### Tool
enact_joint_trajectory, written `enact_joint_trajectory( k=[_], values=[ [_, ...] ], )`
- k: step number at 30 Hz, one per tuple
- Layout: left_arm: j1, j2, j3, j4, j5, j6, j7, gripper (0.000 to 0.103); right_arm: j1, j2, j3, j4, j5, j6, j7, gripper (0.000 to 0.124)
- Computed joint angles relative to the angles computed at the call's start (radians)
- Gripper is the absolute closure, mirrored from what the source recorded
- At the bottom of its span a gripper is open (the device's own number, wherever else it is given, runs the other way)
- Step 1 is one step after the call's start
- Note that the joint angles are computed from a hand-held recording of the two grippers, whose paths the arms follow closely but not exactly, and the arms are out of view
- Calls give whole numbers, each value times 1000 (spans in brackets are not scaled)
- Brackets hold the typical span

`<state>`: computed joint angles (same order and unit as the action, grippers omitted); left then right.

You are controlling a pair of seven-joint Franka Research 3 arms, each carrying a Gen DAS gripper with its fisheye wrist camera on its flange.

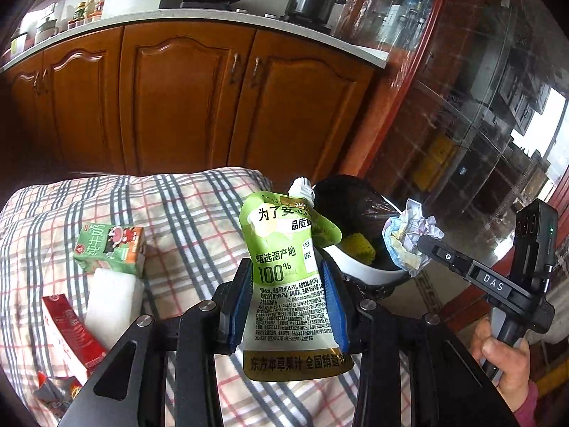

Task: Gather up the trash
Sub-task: 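Carry the juice pouch and foil over the bin and release both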

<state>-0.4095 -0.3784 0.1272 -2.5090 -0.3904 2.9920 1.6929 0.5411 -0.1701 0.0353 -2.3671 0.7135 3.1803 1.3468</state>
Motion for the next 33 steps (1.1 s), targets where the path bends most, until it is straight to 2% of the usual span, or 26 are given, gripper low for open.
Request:
enact_joint_trajectory(
  k=[5, 11, 18, 24, 30, 33],
  values=[
    [-32, 104, 3, 108, -49, -22, 62, 66, -26, -4, -10, -7, -10, -3, 9, 107],
    [28, 243, -78, 262, -66, -75, 102, 66, -112, 8, 15, 5, -99, -31, 77, 107],
    [121, 419, -181, 463, 46, -133, 1, 66, -198, 50, 34, 52, -211, -84, 155, 107],
    [164, 558, -229, 623, 195, -203, -134, 65, -219, 97, 24, 101, -217, -115, 151, 107],
    [213, 603, -284, 665, 283, -223, -193, 65, -230, 128, 30, 135, -214, -144, 132, 107],
    [238, 620, -310, 685, 325, -241, -226, 61, -235, 139, 32, 144, -205, -150, 122, 106]
  ],
)
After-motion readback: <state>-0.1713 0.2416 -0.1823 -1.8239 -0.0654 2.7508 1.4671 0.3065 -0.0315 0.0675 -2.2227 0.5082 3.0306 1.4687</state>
